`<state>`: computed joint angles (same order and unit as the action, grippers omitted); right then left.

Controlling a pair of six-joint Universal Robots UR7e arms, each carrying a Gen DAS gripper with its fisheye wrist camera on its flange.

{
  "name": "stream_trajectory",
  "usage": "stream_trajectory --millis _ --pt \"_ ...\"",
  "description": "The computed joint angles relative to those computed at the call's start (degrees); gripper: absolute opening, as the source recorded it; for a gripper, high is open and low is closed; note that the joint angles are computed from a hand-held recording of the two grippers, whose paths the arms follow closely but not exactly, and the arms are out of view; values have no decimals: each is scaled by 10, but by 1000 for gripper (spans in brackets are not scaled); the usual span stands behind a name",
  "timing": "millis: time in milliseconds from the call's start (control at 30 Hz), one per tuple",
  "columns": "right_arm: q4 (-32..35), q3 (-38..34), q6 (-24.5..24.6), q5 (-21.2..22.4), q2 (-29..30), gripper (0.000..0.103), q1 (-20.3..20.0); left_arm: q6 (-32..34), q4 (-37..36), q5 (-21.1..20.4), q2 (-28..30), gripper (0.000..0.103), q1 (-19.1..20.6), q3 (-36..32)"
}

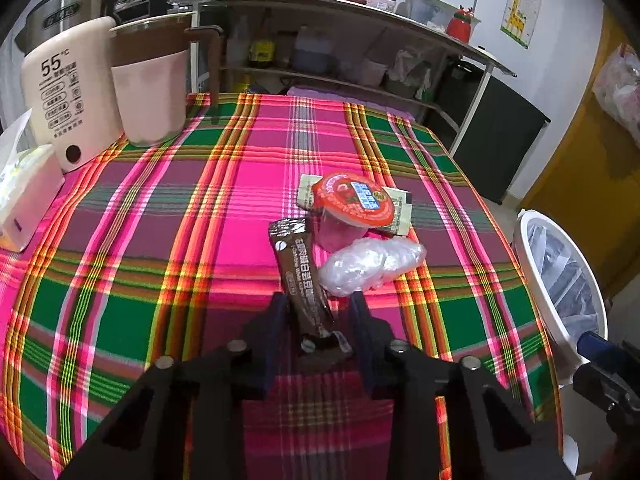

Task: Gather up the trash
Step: 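Grasp the brown coffee stick with the left tool while the right tool grasps the white plastic bag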

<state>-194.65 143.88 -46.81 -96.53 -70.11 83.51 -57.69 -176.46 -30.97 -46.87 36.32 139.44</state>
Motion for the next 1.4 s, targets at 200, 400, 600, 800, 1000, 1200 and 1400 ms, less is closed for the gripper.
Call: stream_trajectory --millis 200,400,600,800,1000,1200,1400 --pt "2 -1 2 2 -2 46 -3 35 -17 -16 11 12 -13 0" --pt "5 -2 7 4 -6 46 -8 70 -53 -55 28 11 -39 5" --pt "10 -2 11 6 -11 46 -10 92 -72 -82 36 11 -65 11" --pt "17 -8 15 4 -2 46 -5 42 -41 -54 15 11 -82 31" --pt "9 -29 29 -6 35 46 8 -16 -12 -29 -9 11 -81 53" --pt "-1 -57 39 -27 81 46 26 -53 7 -16 -20 11 -74 64" --pt "-15 -86 43 -57 124 46 39 -52 -13 -32 -20 19 -56 68"
